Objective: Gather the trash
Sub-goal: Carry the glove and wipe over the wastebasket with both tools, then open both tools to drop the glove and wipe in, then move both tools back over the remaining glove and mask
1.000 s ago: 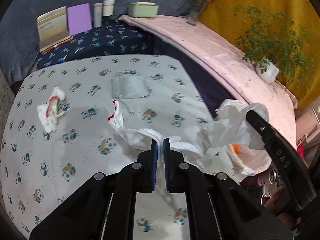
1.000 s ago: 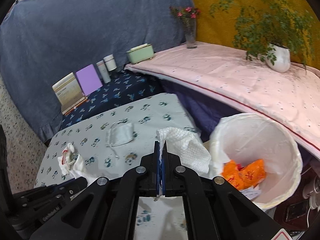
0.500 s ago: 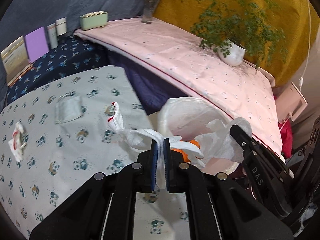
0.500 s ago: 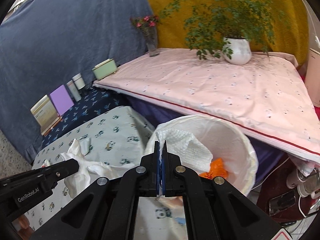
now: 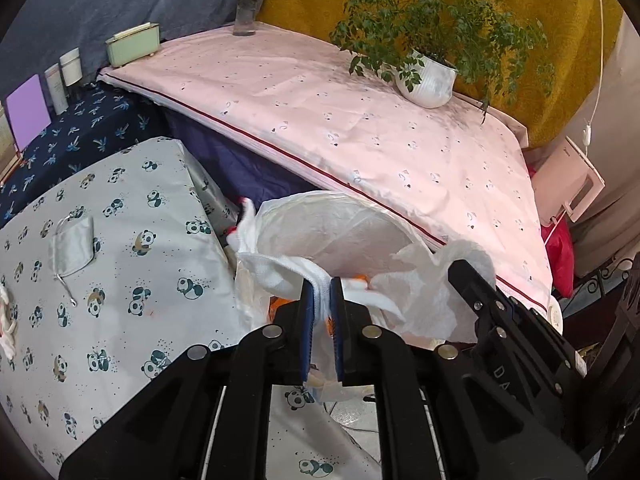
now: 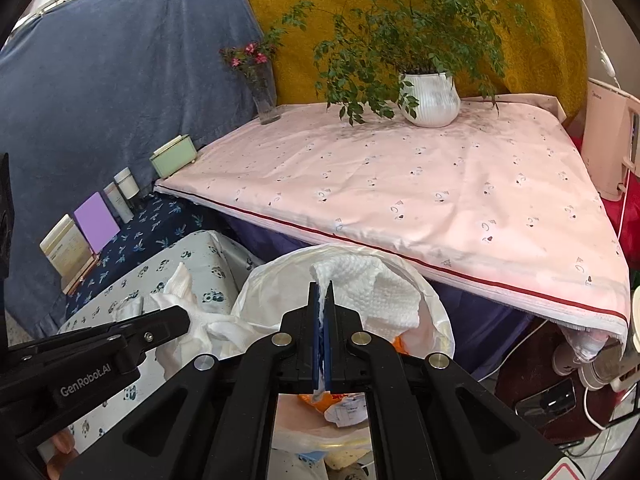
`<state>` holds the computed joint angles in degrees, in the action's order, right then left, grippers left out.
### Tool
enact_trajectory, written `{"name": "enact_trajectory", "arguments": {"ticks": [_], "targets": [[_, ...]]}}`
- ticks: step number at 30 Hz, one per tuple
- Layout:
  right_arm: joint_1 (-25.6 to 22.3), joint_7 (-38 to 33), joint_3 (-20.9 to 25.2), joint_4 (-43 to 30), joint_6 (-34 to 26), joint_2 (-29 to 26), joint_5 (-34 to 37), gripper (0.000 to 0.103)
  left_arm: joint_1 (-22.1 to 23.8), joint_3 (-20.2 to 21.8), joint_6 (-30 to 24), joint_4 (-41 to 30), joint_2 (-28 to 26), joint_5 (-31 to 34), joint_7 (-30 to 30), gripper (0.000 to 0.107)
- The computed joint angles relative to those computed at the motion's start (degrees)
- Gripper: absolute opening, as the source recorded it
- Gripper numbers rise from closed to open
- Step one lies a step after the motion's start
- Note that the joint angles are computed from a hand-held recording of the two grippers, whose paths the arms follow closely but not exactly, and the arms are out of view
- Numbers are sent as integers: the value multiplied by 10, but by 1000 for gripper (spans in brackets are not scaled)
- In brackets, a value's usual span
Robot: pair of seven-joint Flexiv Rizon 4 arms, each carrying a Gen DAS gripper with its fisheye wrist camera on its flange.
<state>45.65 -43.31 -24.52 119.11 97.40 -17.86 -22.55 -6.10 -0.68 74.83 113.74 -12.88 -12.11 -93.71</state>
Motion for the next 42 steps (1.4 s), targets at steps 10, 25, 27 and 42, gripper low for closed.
{"name": "enact_trajectory", "arguments": {"ticks": [10, 25, 27, 42], "targets": [[37, -4, -33, 5, 7, -1, 19, 23, 1, 25, -2, 8, 6, 38, -47, 45], [81, 8, -45, 8, -4, 6, -5, 30, 31, 38, 10, 61, 49, 53, -72, 46], [91, 15, -51, 11, -4, 9, -14, 32, 36, 41, 13, 71, 57, 55, -73, 46], [114, 42, -21, 7, -11, 5, -62, 37, 90, 71, 31, 150, 115, 95, -106, 49]]}}
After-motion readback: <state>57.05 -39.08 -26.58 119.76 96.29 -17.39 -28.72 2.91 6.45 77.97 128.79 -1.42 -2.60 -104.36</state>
